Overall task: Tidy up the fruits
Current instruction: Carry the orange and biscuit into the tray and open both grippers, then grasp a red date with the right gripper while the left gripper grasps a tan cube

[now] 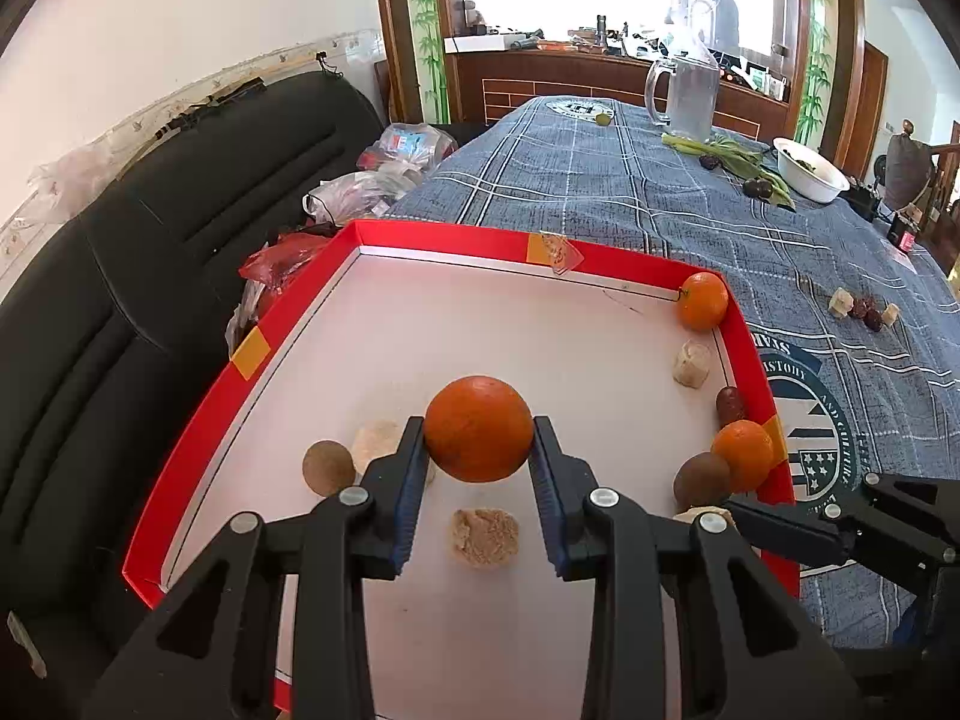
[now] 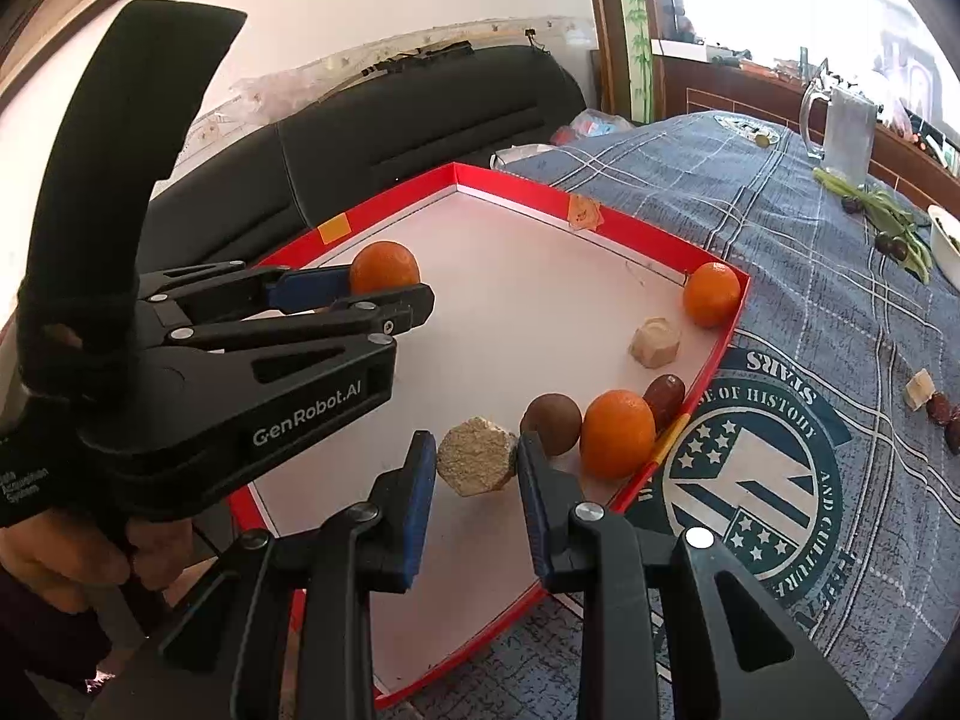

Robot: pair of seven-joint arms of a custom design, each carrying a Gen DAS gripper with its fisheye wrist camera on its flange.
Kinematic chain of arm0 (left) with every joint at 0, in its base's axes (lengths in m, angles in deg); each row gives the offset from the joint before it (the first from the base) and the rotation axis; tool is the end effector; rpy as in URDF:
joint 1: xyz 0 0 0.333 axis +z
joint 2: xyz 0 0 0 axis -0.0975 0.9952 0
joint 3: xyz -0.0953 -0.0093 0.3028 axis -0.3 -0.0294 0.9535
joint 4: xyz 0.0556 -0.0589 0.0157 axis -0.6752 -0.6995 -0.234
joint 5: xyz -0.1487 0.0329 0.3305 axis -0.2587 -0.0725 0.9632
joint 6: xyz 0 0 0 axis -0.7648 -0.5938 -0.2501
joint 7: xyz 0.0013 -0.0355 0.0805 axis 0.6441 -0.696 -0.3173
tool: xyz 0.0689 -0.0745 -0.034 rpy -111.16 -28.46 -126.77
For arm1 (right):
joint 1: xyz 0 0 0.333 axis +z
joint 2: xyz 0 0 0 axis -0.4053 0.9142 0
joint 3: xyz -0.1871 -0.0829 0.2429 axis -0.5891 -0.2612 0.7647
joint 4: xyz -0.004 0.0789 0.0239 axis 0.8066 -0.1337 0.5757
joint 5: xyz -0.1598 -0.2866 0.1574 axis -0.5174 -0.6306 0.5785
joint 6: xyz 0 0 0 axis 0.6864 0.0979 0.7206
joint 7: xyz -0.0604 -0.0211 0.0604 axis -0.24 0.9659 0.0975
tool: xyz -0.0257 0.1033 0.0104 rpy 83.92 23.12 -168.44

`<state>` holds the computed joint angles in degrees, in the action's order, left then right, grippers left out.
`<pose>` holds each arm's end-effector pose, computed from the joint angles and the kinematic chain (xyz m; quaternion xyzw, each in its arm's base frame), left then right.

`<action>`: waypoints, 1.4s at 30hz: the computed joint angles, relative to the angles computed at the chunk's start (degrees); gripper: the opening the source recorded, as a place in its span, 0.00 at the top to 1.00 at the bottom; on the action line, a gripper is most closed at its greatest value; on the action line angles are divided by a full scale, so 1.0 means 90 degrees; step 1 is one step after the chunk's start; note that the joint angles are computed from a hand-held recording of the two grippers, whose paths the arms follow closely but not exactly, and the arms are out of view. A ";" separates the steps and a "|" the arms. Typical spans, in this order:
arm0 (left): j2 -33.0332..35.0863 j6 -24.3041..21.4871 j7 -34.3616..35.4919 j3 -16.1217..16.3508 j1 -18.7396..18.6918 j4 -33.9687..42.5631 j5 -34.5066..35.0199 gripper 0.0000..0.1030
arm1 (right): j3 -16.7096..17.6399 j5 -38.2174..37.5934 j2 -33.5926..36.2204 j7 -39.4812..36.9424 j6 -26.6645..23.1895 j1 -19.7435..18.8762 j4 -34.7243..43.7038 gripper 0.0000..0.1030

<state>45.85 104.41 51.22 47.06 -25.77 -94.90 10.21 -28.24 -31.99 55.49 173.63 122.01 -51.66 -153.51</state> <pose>0.6359 -0.2776 0.4098 -0.4609 0.8087 -0.2980 0.2114 0.5634 0.0807 0.3836 -0.6599 0.6441 -0.1830 0.3410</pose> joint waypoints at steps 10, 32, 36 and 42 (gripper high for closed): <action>0.0013 0.0025 -0.0215 0.0220 -0.0187 0.0009 0.0225 0.65 | -0.0060 0.0348 -0.0014 -0.0251 -0.0121 0.0097 0.0011 0.73; -0.0064 -0.0034 -0.0906 0.0503 -0.0445 0.0049 0.0886 0.39 | 0.0822 -0.0526 -0.0469 0.0920 0.0543 -0.1735 -0.0699 0.71; -0.0116 0.0010 -0.0916 0.0460 -0.0470 0.0013 0.0956 0.36 | 0.1119 -0.0962 -0.0741 0.1597 0.0650 -0.2542 -0.1034 0.71; -0.0226 0.0083 -0.0645 0.0185 -0.0413 -0.0062 0.0890 0.35 | 0.1616 -0.2533 -0.1294 0.3448 0.0727 -0.4148 -0.1480 0.71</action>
<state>43.82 105.16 45.41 48.72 -29.48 -95.46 18.22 -13.69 -54.79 43.84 204.65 128.55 -89.00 -166.83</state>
